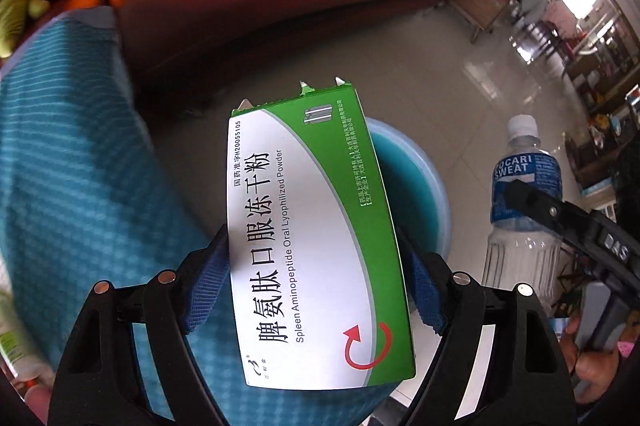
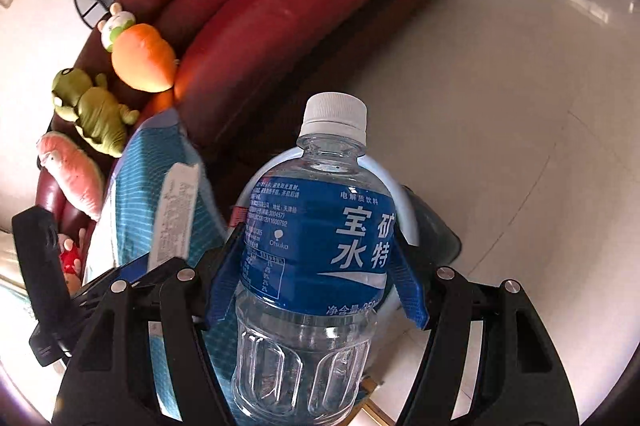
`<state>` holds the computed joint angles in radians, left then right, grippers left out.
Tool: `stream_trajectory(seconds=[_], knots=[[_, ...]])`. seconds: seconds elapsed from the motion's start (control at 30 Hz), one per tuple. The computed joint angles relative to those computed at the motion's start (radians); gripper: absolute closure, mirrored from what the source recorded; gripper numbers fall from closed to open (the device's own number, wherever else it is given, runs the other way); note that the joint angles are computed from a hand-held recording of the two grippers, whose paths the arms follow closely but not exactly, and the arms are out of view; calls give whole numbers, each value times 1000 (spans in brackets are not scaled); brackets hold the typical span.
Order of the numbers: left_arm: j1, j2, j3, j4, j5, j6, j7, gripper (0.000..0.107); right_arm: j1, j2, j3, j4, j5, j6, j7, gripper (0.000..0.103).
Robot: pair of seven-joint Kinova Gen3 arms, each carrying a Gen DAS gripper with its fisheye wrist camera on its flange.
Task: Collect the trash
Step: 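Carry the box and bottle to the teal bucket and release the box from the left tool, then open the right tool to drop the water bottle into the bucket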
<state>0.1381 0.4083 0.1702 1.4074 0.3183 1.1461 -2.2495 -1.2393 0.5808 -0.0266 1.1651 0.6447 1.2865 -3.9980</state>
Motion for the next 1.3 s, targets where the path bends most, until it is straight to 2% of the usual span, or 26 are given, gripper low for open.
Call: stream_trajectory(seconds=[0.1,0.37,0.6,0.83,0.9,1.17,1.3], knots=[[38,26,-4,-8,-32,-13,40,25,13,-5,-4,22,-5,-32,-4,39],[49,48,-5,-10,-70,-28,68,24,34,-22,-2,86,5,-118,-6,39],[-5,21,-8,16,-49,-18,25,24,70,4,-6,48,-20,-148,70,39],[-87,-11,-25,18,4,18,-16,19,127,51,-7,-6,-107,-201,200,38],[-115,-12,-31,18,24,30,-31,17,137,58,-1,-12,-136,-225,214,29],[-185,-14,-51,1,56,90,-66,16,119,92,27,-112,-190,-155,268,25],[-236,-34,-60,15,83,114,-120,16,103,124,34,-207,-209,-72,297,19]])
